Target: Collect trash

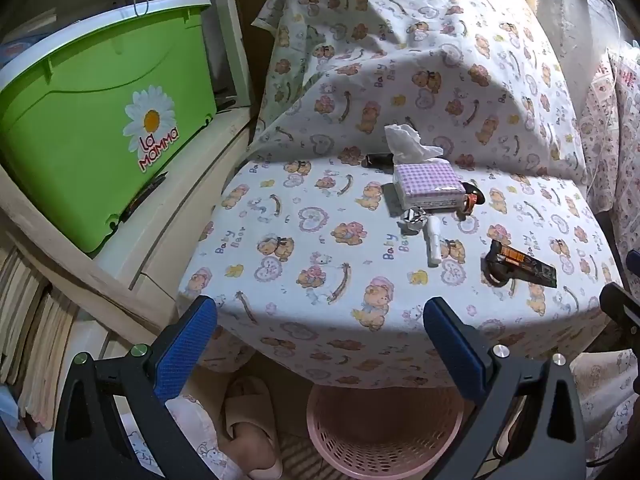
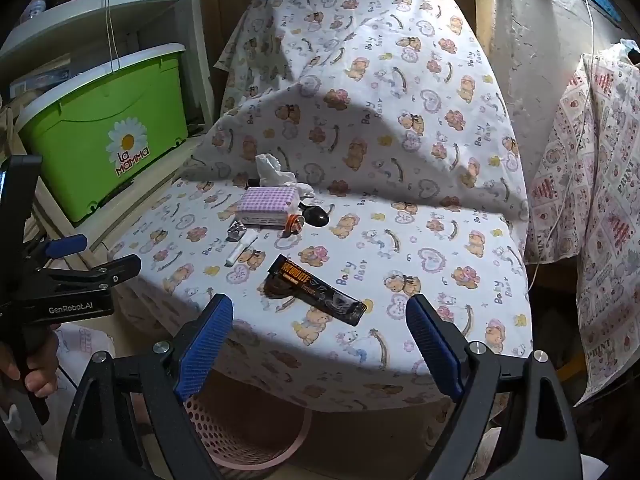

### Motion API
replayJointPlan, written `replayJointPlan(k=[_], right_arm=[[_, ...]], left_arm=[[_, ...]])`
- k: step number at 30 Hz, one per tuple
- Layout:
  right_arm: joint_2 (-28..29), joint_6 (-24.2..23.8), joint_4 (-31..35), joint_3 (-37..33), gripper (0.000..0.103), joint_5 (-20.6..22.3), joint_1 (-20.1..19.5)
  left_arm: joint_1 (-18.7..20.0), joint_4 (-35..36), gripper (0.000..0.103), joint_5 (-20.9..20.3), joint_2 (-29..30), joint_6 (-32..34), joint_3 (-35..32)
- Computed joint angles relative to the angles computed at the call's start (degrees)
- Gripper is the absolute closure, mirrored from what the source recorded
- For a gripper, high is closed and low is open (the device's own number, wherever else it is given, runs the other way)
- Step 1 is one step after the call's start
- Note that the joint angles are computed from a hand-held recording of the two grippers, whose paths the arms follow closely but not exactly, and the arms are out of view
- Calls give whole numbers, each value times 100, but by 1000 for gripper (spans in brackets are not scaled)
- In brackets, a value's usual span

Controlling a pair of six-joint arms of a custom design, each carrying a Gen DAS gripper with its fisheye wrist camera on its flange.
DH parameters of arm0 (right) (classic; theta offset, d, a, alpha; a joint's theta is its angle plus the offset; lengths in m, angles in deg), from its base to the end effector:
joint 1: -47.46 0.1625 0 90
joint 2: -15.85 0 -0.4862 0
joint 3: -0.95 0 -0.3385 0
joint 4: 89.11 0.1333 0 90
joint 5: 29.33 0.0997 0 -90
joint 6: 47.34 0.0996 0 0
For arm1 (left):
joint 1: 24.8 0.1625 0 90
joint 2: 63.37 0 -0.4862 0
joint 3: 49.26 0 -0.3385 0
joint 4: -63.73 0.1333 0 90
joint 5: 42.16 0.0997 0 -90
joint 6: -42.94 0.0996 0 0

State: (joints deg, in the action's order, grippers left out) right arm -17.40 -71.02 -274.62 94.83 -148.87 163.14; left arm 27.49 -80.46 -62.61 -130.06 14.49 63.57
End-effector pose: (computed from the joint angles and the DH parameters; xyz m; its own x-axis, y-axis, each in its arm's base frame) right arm 0.3809 -0.5979 0.1200 -0.6872 -0.4095 0.6001 -0.6895 0.6277 -0.3613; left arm -0.1452 -0.5583 0.3445 -0.6021 -0.2765 -0.7490 0.3626 0.7411 -0.5651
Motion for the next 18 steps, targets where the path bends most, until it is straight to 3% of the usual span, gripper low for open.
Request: replayJointPlan(k=[18], right_arm=[[26,82,97,-42,13,39,-12]], left_arm=[[34,72,1,20,-18,-115,-26]])
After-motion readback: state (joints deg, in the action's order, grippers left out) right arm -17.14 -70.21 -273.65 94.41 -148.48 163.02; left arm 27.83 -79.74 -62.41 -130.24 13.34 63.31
